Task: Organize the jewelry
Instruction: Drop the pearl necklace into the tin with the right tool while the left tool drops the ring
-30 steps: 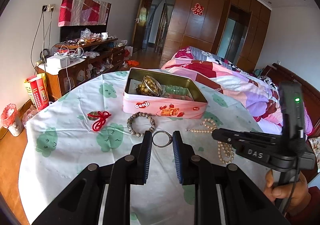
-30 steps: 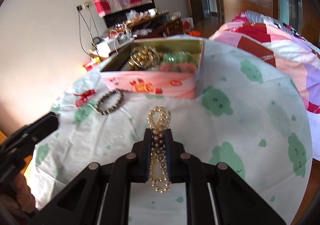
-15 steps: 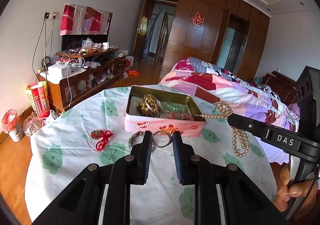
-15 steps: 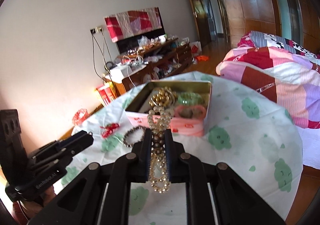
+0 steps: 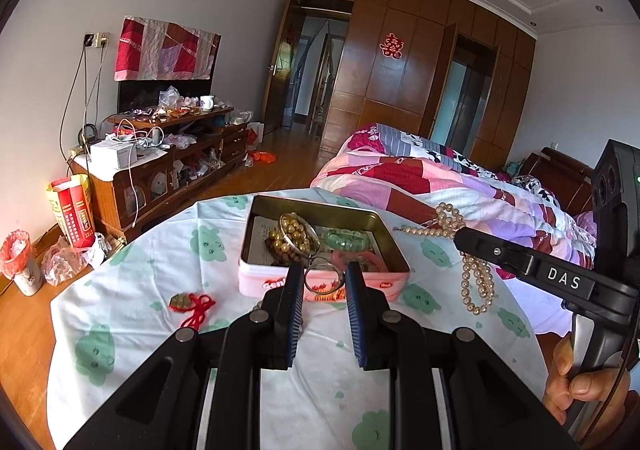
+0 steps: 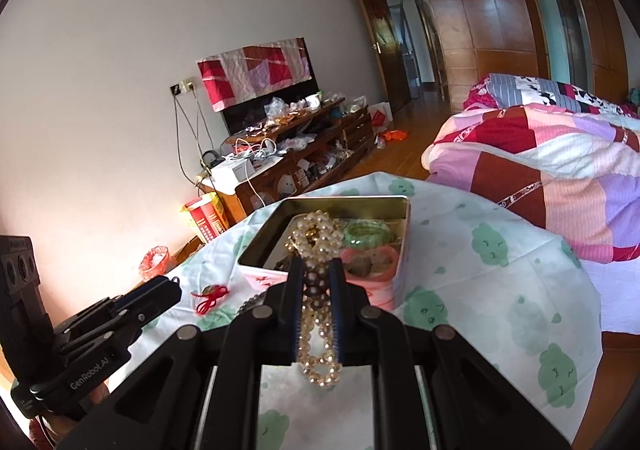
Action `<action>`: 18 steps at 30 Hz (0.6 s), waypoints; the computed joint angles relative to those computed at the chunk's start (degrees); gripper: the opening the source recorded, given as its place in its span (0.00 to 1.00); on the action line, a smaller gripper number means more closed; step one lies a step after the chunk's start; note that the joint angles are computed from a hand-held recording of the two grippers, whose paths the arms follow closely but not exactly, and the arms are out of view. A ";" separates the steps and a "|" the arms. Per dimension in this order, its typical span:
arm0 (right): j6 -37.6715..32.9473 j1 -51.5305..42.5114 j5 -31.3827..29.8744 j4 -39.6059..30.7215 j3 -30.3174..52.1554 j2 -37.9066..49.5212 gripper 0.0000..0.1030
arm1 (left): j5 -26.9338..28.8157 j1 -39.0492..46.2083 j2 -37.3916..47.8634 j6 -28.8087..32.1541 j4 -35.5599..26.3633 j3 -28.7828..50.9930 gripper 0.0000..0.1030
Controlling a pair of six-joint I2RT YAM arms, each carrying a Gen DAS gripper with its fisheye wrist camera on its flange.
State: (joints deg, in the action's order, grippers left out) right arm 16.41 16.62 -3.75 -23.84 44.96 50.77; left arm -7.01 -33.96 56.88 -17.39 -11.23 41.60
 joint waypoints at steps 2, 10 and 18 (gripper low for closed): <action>-0.09 -1.38 -1.27 0.56 0.67 1.37 0.14 | 0.11 0.43 1.91 0.45 1.20 0.85 0.20; 0.82 -4.36 -2.64 9.31 4.65 12.34 0.14 | 2.82 3.79 12.62 2.32 7.78 6.09 0.20; 1.91 -6.07 -2.88 16.38 7.06 24.41 0.15 | 5.32 5.74 23.84 2.74 11.87 11.18 0.20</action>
State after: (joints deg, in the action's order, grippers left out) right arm 18.32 10.55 -6.63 -7.46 52.02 75.18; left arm -1.69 -28.21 80.72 -14.65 0.64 52.78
